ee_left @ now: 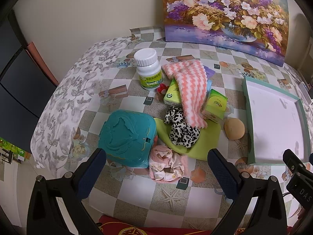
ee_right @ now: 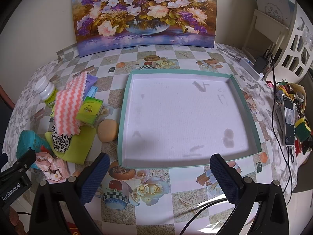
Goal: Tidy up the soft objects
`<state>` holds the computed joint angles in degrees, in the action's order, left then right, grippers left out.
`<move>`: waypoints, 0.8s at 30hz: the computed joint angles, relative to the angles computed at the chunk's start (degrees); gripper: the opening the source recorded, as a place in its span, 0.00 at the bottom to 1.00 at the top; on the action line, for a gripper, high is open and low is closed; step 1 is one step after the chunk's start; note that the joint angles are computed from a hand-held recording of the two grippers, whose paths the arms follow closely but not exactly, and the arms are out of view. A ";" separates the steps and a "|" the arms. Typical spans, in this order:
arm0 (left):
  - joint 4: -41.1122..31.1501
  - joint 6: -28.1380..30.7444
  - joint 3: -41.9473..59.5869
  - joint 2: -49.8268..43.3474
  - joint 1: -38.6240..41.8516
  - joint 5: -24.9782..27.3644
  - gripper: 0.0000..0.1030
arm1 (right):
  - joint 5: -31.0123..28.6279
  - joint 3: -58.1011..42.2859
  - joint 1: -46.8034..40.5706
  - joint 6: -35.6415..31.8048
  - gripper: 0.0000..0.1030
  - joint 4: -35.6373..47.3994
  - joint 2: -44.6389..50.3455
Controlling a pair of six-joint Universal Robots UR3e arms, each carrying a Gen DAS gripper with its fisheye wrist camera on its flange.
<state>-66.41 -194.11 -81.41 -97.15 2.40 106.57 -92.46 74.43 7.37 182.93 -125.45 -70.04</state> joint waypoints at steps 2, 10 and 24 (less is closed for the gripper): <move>-0.03 -0.14 0.02 -0.01 -0.05 0.08 1.00 | 0.00 0.01 0.05 0.10 1.00 -0.07 0.11; 0.30 -0.01 -0.58 0.42 0.24 -0.12 1.00 | 0.10 0.04 -0.09 -0.05 1.00 0.06 0.10; 0.42 0.06 -1.05 0.86 0.54 -0.23 1.00 | 0.00 0.16 -0.02 0.02 1.00 -0.09 0.18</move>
<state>-66.00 -194.05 -82.46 -96.29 2.94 106.34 -92.47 74.59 7.35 182.95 -125.54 -69.86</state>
